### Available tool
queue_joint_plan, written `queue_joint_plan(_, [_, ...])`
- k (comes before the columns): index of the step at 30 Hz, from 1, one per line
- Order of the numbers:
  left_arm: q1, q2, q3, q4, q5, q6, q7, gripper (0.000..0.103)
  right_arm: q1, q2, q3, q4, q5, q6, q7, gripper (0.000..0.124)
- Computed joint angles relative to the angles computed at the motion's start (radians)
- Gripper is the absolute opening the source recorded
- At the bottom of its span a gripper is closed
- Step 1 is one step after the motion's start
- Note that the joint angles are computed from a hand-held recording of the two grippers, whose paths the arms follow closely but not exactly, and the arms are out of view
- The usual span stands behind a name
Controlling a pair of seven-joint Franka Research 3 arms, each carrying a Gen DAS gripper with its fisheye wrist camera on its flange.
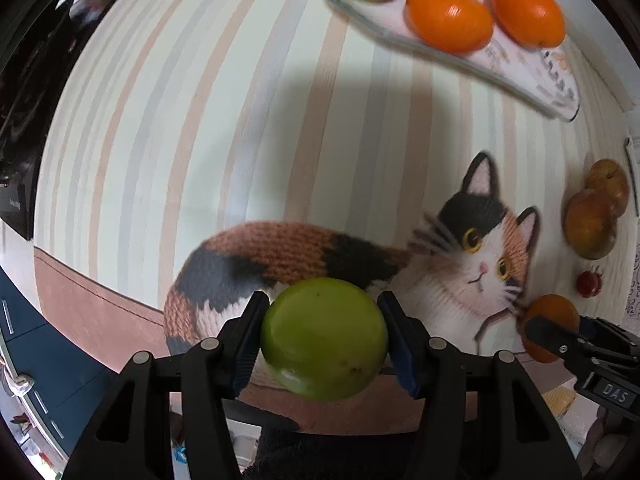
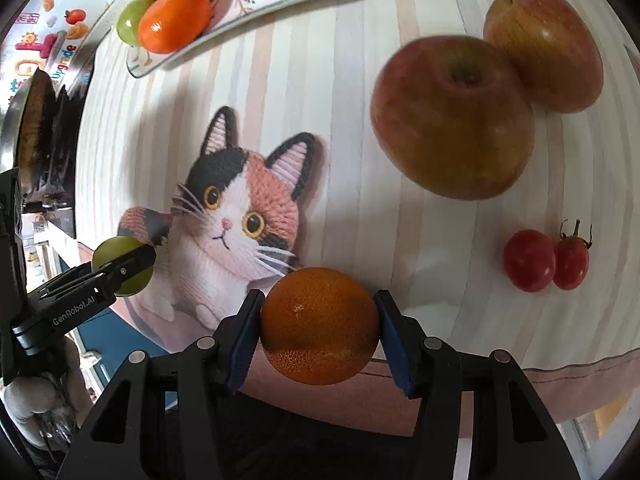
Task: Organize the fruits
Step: 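Carry the green apple and tangerine onto the floral plate and release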
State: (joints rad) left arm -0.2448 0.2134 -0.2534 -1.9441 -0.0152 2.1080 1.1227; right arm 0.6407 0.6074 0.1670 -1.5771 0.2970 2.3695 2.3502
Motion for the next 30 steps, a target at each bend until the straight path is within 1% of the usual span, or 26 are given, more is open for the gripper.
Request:
queue_joint_plan(4, [0.007,0.001,-0.004,0.051,-0.028,-0.011,0.029,0.053,0.000,-0.013,-0.009,-0.001,-0.002,0.048,0.010,0.058])
queue_joint_plan(9, [0.013,0.023,-0.002,0.145,-0.054,-0.002,0.040,0.053,-0.005,-0.023,-0.030,0.034,-0.033,0.077,0.021,0.058])
queue_joint_plan(12, [0.014,0.074,0.007,0.241,-0.037,-0.003,0.030,0.053,-0.009,-0.003,-0.048,0.090,-0.058,0.092,0.035,0.058])
queue_joint_plan(13, [0.029,0.088,0.014,0.255,-0.037,0.004,0.049,0.053,-0.011,0.007,-0.057,0.112,-0.069,0.094,0.040,0.058])
queue_joint_plan(14, [0.029,0.113,0.019,0.290,-0.021,0.001,0.044,0.053,-0.020,0.009,-0.062,0.122,-0.075,0.092,0.037,0.058])
queue_joint_plan(16, [0.032,0.152,0.025,0.334,-0.002,0.003,0.033,0.053,-0.017,0.042,-0.082,0.186,-0.105,0.077,0.057,0.058])
queue_joint_plan(17, [0.029,0.190,0.030,0.380,0.017,-0.007,0.029,0.053,-0.022,0.072,-0.089,0.238,-0.117,0.054,0.057,0.058])
queue_joint_plan(19, [0.038,0.235,0.035,0.425,0.036,-0.020,0.040,0.053,-0.024,0.128,-0.105,0.335,-0.145,0.005,0.067,0.058])
queue_joint_plan(21, [0.024,0.324,0.041,0.538,0.069,-0.065,0.038,0.053,-0.031,0.180,-0.115,0.421,-0.168,-0.043,0.061,0.058])
queue_joint_plan(23, [0.016,0.388,0.041,0.611,0.081,-0.091,0.034,0.053,-0.035,0.233,-0.125,0.504,-0.187,-0.084,0.060,0.058])
queue_joint_plan(24, [0.014,0.400,0.041,0.624,0.083,-0.094,0.031,0.054,-0.033,0.273,-0.132,0.567,-0.199,-0.114,0.062,0.058])
queue_joint_plan(25, [0.012,0.393,0.044,0.609,0.090,-0.069,0.018,0.054,-0.033,0.298,-0.137,0.608,-0.209,-0.138,0.061,0.058])
queue_joint_plan(26, [0.009,0.399,0.045,0.624,0.100,-0.066,0.019,0.054,-0.034,0.324,-0.139,0.651,-0.214,-0.161,0.057,0.058])
queue_joint_plan(30, [0.017,0.410,0.036,0.636,0.080,-0.054,0.003,0.054,-0.036,0.409,-0.136,0.779,-0.216,-0.212,0.052,0.058])
